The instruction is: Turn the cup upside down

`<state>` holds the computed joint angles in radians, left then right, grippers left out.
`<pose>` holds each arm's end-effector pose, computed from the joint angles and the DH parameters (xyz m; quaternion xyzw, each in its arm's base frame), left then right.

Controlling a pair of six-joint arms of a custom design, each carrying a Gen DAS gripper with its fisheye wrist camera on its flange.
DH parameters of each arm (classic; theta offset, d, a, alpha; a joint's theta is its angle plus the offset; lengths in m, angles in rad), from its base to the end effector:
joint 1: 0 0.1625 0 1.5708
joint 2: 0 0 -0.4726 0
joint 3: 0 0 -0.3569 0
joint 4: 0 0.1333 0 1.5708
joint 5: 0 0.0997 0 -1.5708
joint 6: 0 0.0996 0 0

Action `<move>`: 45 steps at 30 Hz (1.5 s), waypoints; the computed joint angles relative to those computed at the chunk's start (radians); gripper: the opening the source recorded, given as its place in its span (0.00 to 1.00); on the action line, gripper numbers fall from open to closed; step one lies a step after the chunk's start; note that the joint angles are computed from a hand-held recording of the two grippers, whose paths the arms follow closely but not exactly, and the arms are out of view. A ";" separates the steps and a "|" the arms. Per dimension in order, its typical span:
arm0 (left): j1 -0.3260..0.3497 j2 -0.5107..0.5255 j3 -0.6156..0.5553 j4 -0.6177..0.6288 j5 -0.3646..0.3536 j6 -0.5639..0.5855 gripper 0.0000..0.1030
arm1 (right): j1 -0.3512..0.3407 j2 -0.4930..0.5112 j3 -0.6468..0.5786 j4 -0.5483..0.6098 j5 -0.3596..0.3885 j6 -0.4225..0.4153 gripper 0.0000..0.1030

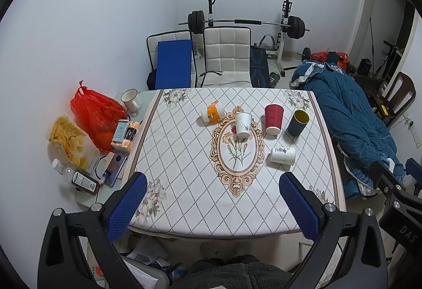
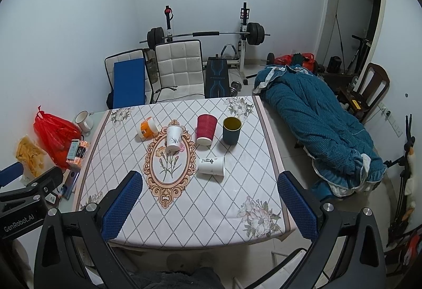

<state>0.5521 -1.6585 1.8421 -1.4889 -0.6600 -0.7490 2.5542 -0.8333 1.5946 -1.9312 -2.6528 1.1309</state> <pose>-0.2206 -0.3849 0.4830 0.1774 0.8743 -0.2617 0.3684 0.5660 -0.3223 0.1841 0.0404 -0.8453 0.3557 0.3966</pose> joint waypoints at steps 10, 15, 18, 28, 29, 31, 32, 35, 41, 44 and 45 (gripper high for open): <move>-0.007 0.001 -0.004 0.007 -0.002 -0.008 1.00 | 0.002 -0.001 -0.045 0.037 -0.001 -0.005 1.00; -0.008 -0.001 -0.001 0.005 0.000 -0.007 1.00 | 0.003 0.000 -0.049 0.039 -0.002 -0.004 1.00; -0.007 -0.002 0.000 0.004 -0.001 -0.006 1.00 | 0.004 0.000 -0.052 0.043 -0.003 -0.002 1.00; -0.015 0.002 -0.005 0.013 -0.004 -0.017 1.00 | 0.004 0.003 -0.058 0.047 -0.006 -0.003 1.00; -0.014 -0.001 -0.003 0.010 -0.004 -0.014 1.00 | 0.003 0.003 -0.061 0.048 -0.005 -0.004 1.00; -0.025 0.010 -0.011 0.024 -0.007 -0.032 1.00 | 0.003 0.002 -0.055 0.039 -0.004 -0.007 1.00; -0.027 0.013 -0.013 0.026 -0.009 -0.035 1.00 | 0.001 0.003 -0.057 0.035 -0.004 -0.013 1.00; -0.030 0.021 -0.017 0.030 -0.015 -0.045 1.00 | -0.001 0.002 -0.059 0.032 -0.002 -0.018 1.00; -0.009 0.058 -0.011 0.005 -0.022 -0.059 1.00 | -0.026 -0.002 -0.023 -0.044 0.012 -0.065 1.00; 0.028 0.075 0.011 -0.030 -0.016 -0.038 1.00 | -0.049 -0.011 0.004 -0.090 0.033 -0.091 1.00; 0.040 0.092 0.015 -0.035 -0.014 -0.040 1.00 | -0.058 -0.014 0.017 -0.099 0.037 -0.096 1.00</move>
<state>0.5918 -1.5662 1.8570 -1.5241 -0.6735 -0.7889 2.4967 -0.8475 1.6112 -2.0298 -2.6156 1.0352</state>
